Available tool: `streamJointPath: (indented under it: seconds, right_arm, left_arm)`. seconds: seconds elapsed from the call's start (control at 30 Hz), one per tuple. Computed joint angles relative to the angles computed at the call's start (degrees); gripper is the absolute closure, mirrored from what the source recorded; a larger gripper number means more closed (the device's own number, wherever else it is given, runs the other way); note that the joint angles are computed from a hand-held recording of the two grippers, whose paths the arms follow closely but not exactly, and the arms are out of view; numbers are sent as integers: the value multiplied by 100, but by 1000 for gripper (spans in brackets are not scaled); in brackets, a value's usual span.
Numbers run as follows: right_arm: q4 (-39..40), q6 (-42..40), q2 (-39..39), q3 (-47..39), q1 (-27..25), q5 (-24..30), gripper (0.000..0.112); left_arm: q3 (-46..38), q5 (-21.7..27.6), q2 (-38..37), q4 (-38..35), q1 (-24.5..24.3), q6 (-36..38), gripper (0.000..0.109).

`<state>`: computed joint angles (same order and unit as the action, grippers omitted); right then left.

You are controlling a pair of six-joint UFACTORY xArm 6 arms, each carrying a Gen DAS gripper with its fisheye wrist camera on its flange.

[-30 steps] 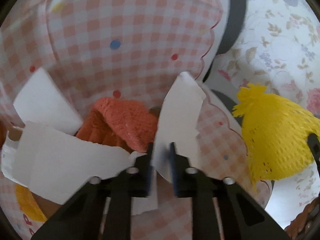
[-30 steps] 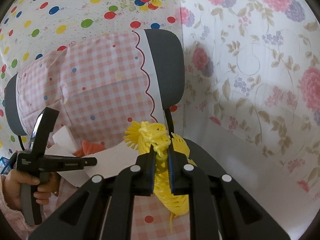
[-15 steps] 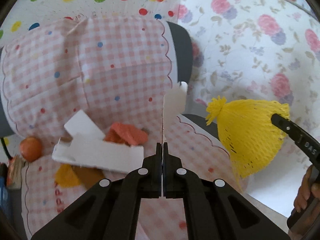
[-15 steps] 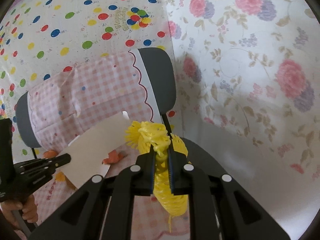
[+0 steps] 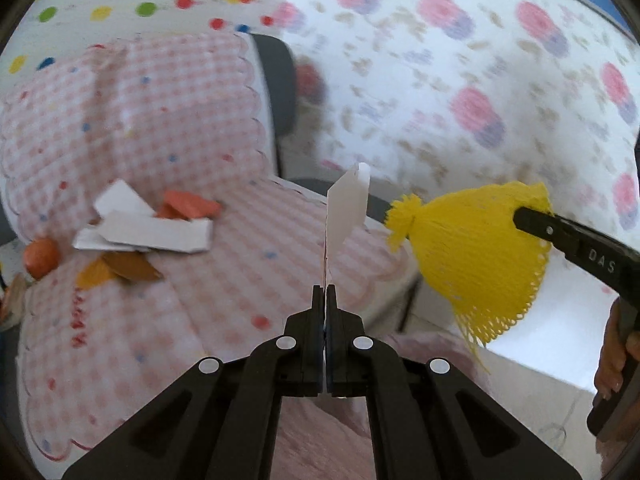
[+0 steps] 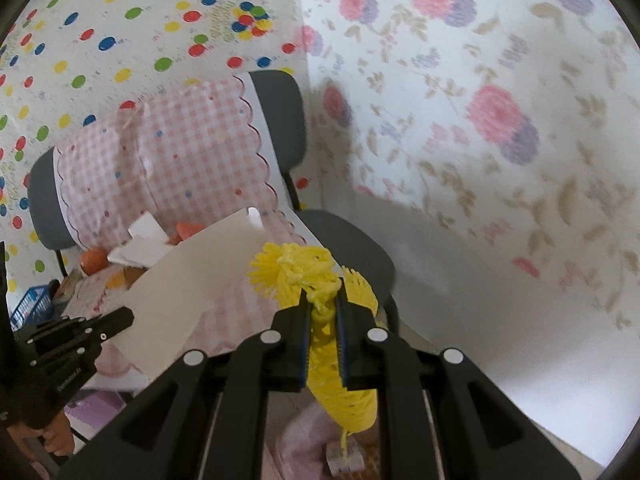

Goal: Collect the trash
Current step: 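Carry the foam net and paper to the bin and open both tools, then move both tools back over the chair seat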

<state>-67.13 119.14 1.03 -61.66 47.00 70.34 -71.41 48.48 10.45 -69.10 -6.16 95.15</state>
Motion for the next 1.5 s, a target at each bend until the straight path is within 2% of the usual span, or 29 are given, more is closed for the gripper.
streamJointPath:
  seconds: [0.23,0.47,0.87,0.97,1.03,1.1,1.17,1.4,1.5]
  right_arm:
    - [716,388,-54,250,496,468,102]
    - [1101,640,-184,560,588,399,101]
    - [1129,650,-362,1088,19,-495,100]
    - [1077,710,-396,1218,-184,-804,94]
    - [1100,652,-390,1258,-297,-953,72]
    - [1097,670,-393,1290,-357,-1041,70]
    - [1134,601,-413,1295,-399,-1079,71]
    - [834,540,-502,977,-94,-382,71]
    - [662,362,-434,761,-49,-256,71]
  left_arm:
    - [574,367,-311,232,-99,98,108]
    - [747,390,-364,718,-443,-224,108]
    - [488,207,26,1208,-927,-655,105]
    - [310,247,181,1332,-1000,-824,98]
    - [179,360,265,1270,-949,-901,88]
    - [106,404,290,1182,-879,-912,80]
    - [33,360,295,1071,-783,-890,78]
    - [-108,181,250,837,-459,-838,78]
    - [-151,141,213,763,-339,-811,78]
